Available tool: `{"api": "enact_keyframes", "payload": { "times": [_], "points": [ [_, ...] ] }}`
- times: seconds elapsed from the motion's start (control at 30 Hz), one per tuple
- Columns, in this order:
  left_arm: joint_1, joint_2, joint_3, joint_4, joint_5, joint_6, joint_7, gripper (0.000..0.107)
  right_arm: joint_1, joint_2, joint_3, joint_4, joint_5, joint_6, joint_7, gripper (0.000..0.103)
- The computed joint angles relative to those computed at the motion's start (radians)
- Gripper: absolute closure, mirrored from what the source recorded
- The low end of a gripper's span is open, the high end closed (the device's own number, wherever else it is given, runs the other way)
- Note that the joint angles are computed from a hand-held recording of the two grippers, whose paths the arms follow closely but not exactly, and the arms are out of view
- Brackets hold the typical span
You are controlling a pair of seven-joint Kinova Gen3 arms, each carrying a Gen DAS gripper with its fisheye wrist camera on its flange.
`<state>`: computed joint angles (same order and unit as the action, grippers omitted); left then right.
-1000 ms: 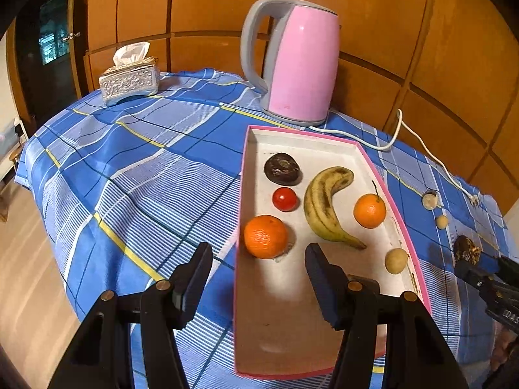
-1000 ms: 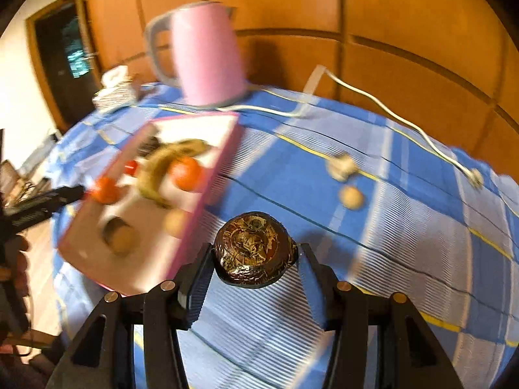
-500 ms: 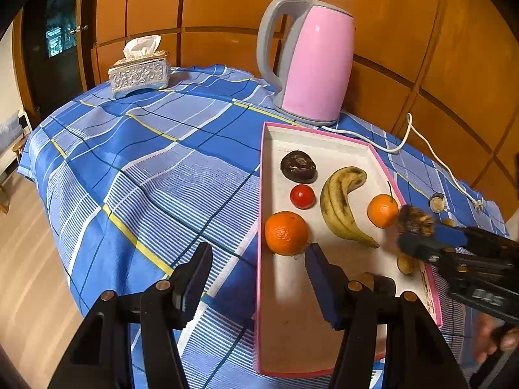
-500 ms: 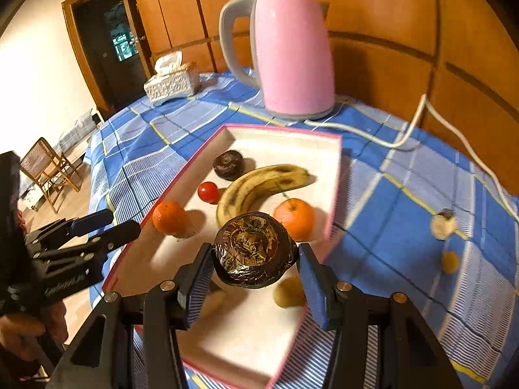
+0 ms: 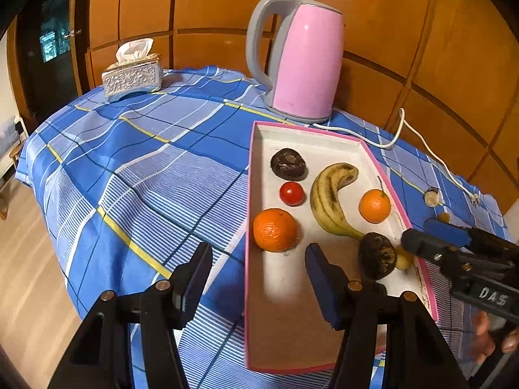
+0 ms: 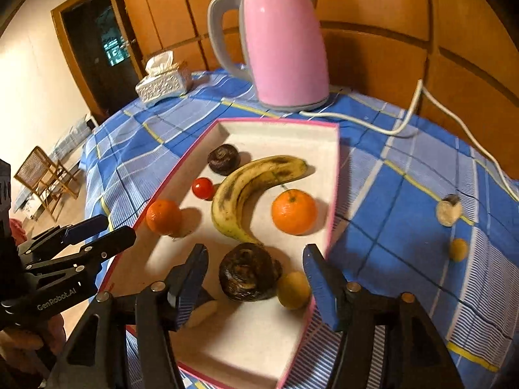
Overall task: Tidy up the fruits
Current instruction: 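Lower the dark patterned fruit into the tray and open the right gripper, then move both grippers away from the tray toward the objects on the cloth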
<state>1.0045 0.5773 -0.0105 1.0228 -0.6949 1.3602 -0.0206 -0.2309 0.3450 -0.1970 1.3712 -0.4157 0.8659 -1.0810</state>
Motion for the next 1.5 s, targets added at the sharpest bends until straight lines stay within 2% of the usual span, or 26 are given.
{"api": "enact_keyframes", "payload": {
  "times": [0.33,0.67,1.13,1.5],
  "points": [
    [0.027,0.031,-0.008,-0.075,-0.018,0.026,-0.072,0.047,0.064,-0.080,0.036,0.103,-0.046,-0.081,-0.040,0.042],
    [0.048,0.071,-0.026,-0.161,-0.008,0.043,-0.157,0.047,0.114,-0.118,0.080,0.182,-0.010,-0.135,-0.106,0.042],
    [0.063,0.122,-0.047,-0.270,0.029,0.036,-0.283,0.047,0.138,-0.144,0.126,0.254,0.114,-0.206,-0.250,0.041],
    [0.061,0.193,-0.063,-0.428,0.092,0.032,-0.443,0.047,0.124,-0.159,0.163,0.281,0.264,-0.266,-0.398,0.042]
  ]
}}
